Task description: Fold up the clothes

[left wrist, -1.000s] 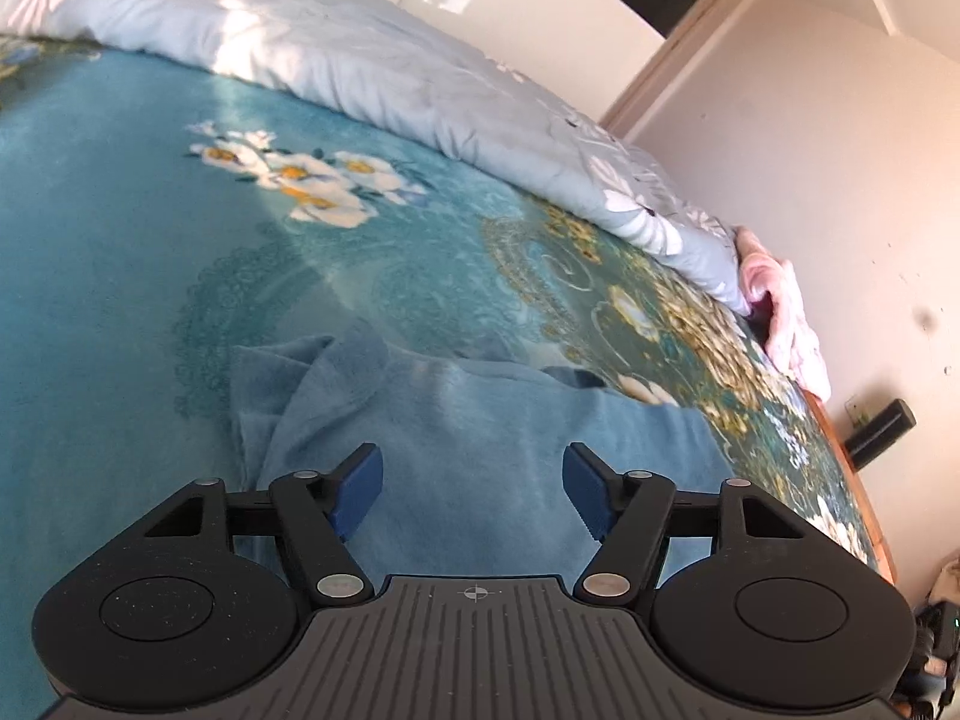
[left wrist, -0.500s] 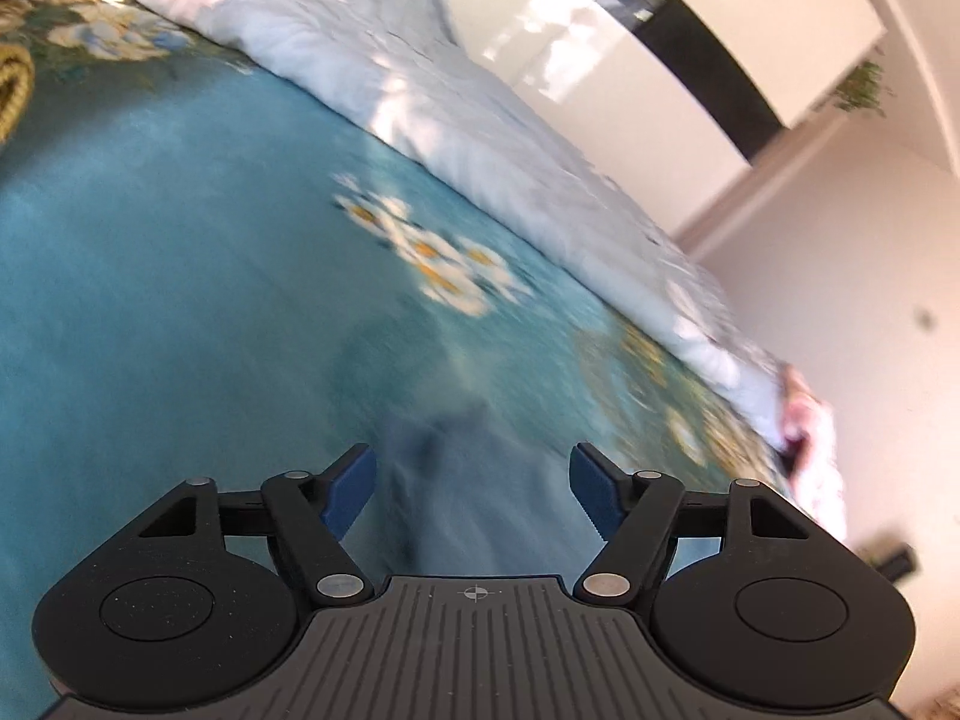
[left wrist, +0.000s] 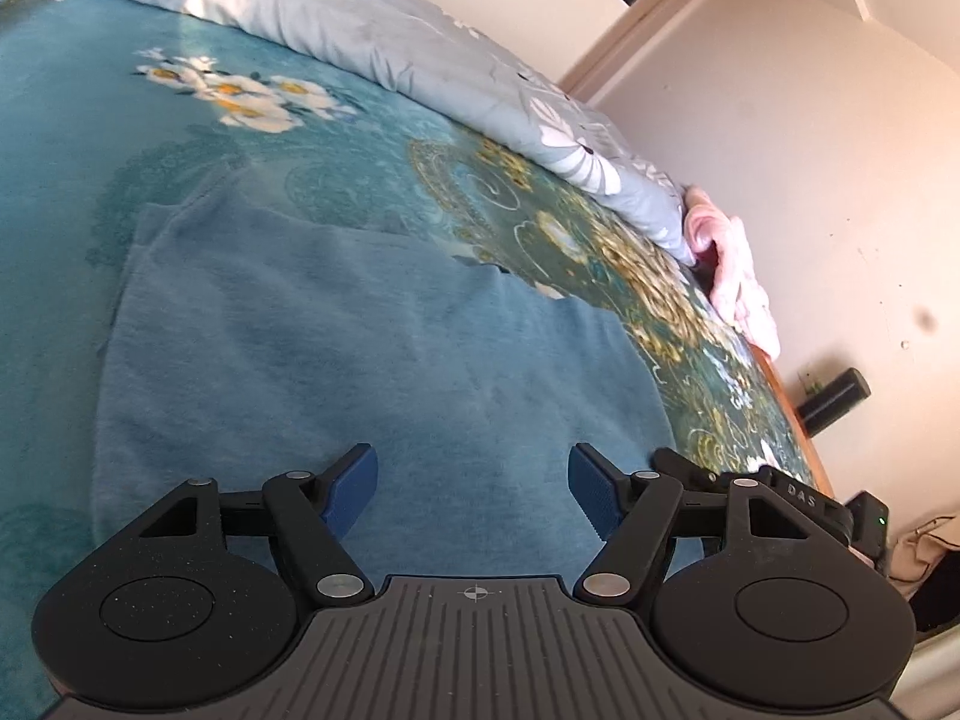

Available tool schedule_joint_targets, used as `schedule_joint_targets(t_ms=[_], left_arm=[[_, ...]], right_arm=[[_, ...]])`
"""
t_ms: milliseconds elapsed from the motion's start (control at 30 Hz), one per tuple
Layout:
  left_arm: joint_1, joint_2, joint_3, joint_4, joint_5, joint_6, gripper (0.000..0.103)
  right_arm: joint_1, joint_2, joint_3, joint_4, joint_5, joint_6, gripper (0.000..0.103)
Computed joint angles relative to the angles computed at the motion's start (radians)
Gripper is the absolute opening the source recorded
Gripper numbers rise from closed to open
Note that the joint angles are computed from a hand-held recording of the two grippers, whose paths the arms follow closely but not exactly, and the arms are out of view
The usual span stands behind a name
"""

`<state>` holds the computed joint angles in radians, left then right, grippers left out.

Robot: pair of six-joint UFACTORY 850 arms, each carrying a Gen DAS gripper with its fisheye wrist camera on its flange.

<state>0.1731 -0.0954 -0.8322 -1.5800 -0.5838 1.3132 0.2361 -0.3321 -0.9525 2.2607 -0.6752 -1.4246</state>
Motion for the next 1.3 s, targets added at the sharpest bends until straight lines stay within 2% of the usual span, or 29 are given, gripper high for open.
schedule_joint_targets(t_ms=[133,333,400,567,633,800,900,1067,1300], left_arm=[[-0.021,-0.016,-0.007,0.003,0.045,-0.010,0.056],[-0.048,-0.027,-0.023,0.047,0.100,0.012,0.056],[-0.041,-0.019,-0.020,0.056,0.089,-0.009,0.056],[0.051,0.013,0.018,0.013,-0.020,-0.098,0.056],[0.093,0.041,0.044,-0.014,-0.032,-0.095,0.062],[0.198,0.101,0.100,-0.057,-0.053,-0.080,0.067],[0.244,0.116,0.113,-0.046,-0.041,-0.098,0.068],[0.312,0.107,0.125,-0.060,-0.073,-0.128,0.068],[0.348,0.090,0.124,-0.082,-0.086,-0.111,0.069]], right_arm=[[0.008,0.015,0.019,0.045,-0.004,-0.045,0.022],[0.038,0.048,-0.011,0.054,0.063,-0.082,0.020],[0.049,0.059,-0.025,0.047,0.082,-0.087,0.020],[0.080,0.096,-0.049,0.002,0.125,-0.132,0.019],[0.097,0.099,-0.068,-0.020,0.149,-0.144,0.019],[0.155,0.074,-0.136,-0.080,0.186,-0.141,0.018],[0.190,0.043,-0.185,-0.107,0.186,-0.131,0.018],[0.251,-0.029,-0.291,-0.197,0.201,-0.059,0.017],[0.331,-0.144,-0.437,-0.413,0.207,0.115,0.017]])
